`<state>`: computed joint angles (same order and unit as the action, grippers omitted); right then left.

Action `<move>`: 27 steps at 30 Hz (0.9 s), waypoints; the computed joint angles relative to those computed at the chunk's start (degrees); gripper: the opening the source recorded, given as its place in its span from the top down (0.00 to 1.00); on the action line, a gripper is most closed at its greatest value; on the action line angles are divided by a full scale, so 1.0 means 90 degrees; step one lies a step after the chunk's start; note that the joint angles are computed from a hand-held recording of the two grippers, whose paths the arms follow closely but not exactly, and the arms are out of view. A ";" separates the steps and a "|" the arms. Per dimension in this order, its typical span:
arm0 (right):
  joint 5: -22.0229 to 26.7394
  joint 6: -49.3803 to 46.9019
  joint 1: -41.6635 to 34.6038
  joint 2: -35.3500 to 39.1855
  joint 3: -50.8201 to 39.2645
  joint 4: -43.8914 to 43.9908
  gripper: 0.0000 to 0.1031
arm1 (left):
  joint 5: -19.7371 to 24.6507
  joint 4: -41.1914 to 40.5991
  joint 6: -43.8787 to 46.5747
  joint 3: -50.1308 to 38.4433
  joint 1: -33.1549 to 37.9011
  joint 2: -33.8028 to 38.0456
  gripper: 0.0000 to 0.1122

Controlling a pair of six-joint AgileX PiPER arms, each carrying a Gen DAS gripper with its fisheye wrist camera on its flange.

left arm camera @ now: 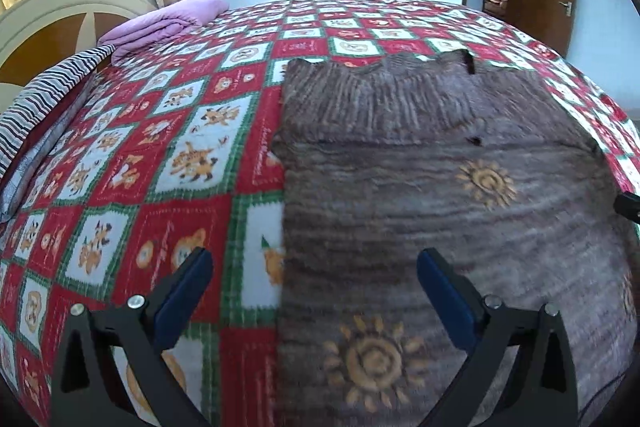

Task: Fold small clothes

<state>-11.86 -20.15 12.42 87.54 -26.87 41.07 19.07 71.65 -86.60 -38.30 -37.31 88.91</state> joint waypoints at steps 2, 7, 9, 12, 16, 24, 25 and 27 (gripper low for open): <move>-0.0037 0.0026 0.0100 -0.0171 0.0232 0.0028 0.15 | -0.0010 -0.0050 -0.0002 0.0233 -0.0095 -0.0212 0.08; -0.0188 -0.0883 0.0453 -0.0467 0.0629 0.1157 0.15 | -0.0054 0.0047 -0.0147 0.0817 -0.0343 -0.0688 0.08; -0.0276 -0.1400 0.0673 -0.0581 0.0766 0.1805 0.15 | 0.0021 0.0067 -0.0183 0.1019 -0.0476 -0.0860 0.08; -0.0472 -0.2337 0.1080 -0.0702 0.0888 0.2960 0.15 | 0.0074 -0.0105 -0.0045 0.1239 -0.0566 -0.1099 0.08; -0.0585 -0.3137 0.1527 -0.0891 0.1012 0.3992 0.15 | 0.0128 -0.0454 0.0204 0.1550 -0.0692 -0.1557 0.08; -0.1354 -0.3814 0.2794 -0.0979 0.1289 0.5310 0.15 | 0.0231 -0.0979 0.0641 0.2061 -0.0830 -0.2277 0.08; -0.1438 -0.3858 0.2917 -0.0977 0.1305 0.5433 0.15 | 0.0194 -0.1084 0.0731 0.2113 -0.0807 -0.2339 0.08; -0.1504 -0.3805 0.3107 -0.1047 0.1386 0.5552 0.15 | 0.0067 -0.1512 0.1094 0.2265 -0.0731 -0.2531 0.08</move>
<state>-25.40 -54.39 40.38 78.12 -14.40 91.04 19.67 58.04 -76.76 -17.92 -43.89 66.13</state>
